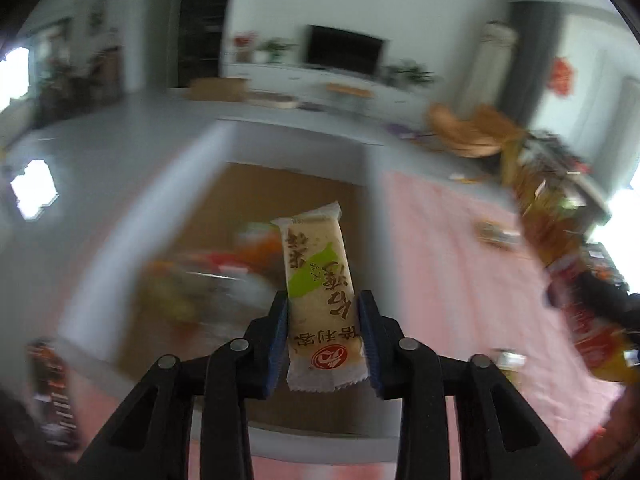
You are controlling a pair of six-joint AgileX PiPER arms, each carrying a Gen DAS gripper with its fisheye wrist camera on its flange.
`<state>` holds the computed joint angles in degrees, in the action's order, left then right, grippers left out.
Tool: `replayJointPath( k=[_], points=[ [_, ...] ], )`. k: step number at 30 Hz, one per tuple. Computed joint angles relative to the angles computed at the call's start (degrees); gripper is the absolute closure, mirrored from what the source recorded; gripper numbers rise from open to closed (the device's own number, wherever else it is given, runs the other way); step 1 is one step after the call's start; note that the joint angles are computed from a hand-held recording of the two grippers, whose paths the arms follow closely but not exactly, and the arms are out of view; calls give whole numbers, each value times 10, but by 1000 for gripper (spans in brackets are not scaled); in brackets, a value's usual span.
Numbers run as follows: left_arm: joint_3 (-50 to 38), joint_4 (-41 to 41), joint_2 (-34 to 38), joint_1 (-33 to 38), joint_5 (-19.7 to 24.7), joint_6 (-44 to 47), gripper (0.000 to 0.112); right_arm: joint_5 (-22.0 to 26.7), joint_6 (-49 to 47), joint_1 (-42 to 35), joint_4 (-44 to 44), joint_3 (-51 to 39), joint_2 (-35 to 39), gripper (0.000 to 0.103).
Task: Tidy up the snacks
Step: 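Carry both packets to the white box and open both tools, then lower the left tool over the yellow-and-red snack bag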
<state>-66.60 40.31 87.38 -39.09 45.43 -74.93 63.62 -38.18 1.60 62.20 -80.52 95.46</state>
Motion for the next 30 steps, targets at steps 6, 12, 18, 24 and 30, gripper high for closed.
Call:
replayJointPath(
  k=[6, 12, 18, 24, 30],
  points=[
    [72, 43, -25, 26, 69, -50, 10, -55, 84, 141, -41, -115, 66, 34],
    [130, 96, -50, -102, -16, -201, 10, -181, -128, 14, -51, 143, -67, 32],
    [-44, 60, 116, -202, -96, -112, 10, -379, -298, -215, -81, 351, -84, 32],
    [-266, -86, 344, -185, -70, 99, 10, -407, -391, -332, -42, 376, -54, 31],
    [-213, -90, 362, -154, -162, 42, 10, -423, -374, -311, -66, 373, -44, 26]
  ],
)
